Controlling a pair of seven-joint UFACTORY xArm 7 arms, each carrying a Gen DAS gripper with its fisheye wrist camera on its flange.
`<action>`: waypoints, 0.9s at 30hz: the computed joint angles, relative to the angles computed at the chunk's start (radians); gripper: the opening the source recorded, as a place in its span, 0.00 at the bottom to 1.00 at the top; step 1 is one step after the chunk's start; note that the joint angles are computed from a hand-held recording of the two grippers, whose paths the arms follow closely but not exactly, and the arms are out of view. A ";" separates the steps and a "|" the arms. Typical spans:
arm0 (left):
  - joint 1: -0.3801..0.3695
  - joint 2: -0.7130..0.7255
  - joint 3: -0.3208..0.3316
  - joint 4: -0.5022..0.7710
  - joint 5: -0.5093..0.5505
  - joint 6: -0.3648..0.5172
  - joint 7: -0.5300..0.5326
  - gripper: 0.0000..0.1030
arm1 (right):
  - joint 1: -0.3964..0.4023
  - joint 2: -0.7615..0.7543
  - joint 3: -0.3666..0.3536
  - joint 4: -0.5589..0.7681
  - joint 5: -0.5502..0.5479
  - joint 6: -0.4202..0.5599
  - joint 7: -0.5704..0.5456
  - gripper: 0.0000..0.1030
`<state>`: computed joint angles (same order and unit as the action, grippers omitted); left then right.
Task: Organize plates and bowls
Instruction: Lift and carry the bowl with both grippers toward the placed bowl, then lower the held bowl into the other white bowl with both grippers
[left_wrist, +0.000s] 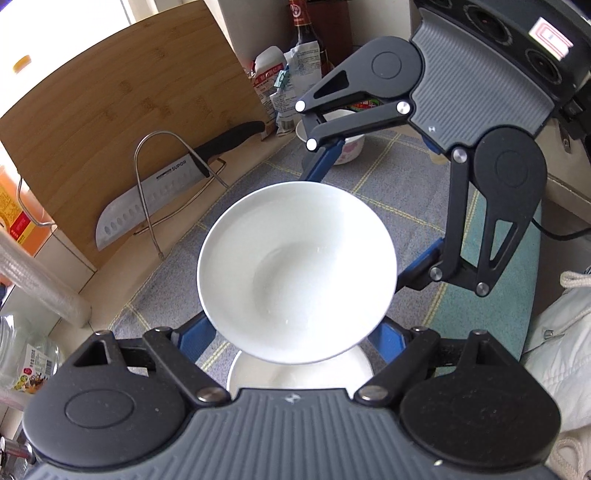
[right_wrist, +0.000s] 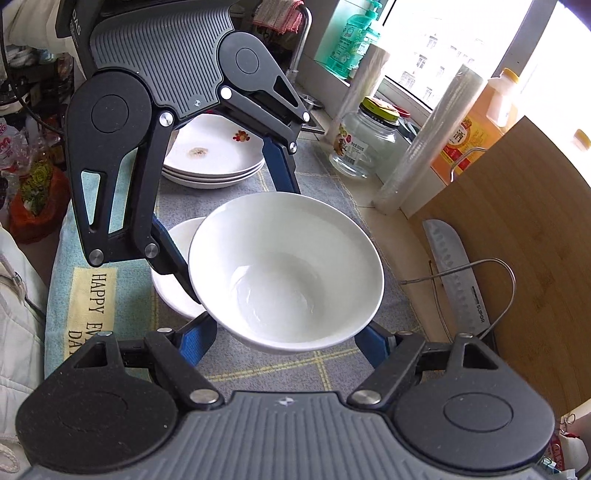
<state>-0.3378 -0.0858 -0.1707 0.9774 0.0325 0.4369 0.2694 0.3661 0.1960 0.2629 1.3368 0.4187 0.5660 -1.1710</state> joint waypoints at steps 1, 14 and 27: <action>0.001 -0.012 0.001 -0.013 -0.003 -0.001 -0.004 0.85 | 0.004 0.000 0.003 0.000 -0.002 0.000 0.002 0.82; -0.002 -0.125 0.036 -0.138 -0.094 0.041 0.037 0.85 | 0.057 0.052 0.020 0.045 -0.044 0.052 0.083 0.83; 0.007 -0.103 0.045 -0.147 -0.154 0.045 0.117 0.85 | 0.070 0.092 0.020 0.071 -0.100 0.068 0.184 0.82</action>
